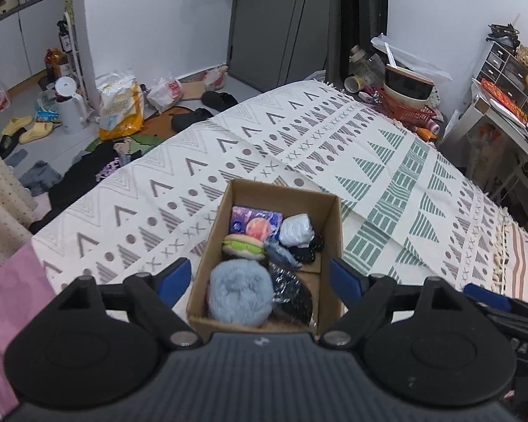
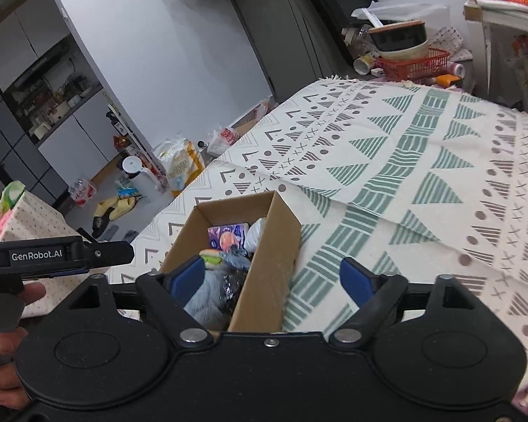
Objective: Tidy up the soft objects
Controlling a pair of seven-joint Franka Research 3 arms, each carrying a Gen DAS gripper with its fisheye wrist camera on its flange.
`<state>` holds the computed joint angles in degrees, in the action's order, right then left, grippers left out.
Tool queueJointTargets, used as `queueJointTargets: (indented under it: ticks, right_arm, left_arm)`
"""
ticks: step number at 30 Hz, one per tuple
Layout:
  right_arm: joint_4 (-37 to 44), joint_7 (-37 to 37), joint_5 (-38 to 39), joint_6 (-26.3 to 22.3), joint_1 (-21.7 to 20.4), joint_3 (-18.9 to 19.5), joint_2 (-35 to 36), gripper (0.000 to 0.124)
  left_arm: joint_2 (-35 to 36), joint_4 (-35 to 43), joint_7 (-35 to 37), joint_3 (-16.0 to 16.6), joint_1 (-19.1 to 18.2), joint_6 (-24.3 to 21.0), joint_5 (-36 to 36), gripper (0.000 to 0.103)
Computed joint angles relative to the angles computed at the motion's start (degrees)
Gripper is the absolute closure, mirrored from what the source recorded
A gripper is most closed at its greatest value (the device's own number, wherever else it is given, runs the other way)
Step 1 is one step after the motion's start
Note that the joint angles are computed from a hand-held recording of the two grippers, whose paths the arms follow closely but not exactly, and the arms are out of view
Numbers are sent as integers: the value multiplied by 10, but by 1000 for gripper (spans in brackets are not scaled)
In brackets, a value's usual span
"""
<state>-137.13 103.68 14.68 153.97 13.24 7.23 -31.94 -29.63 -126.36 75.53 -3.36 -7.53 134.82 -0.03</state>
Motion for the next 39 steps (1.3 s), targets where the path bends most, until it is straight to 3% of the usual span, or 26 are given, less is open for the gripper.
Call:
queueJointTargets:
  ticks: [10,14,39]
  right_arm:
    - [8,11,-32,-65,-13,18,-67,21]
    - [14,20,-39,-86,-16,24,-88,21]
    - [4,69,-97,-192,-62,59,-229,21]
  left_arm:
    - [-78,-31,8,7,-12,-8,-9,4]
    - [-103,-39,6,9,-16,-17,-6,0]
    - [-243,-93,5,0,-45,-52,30,0]
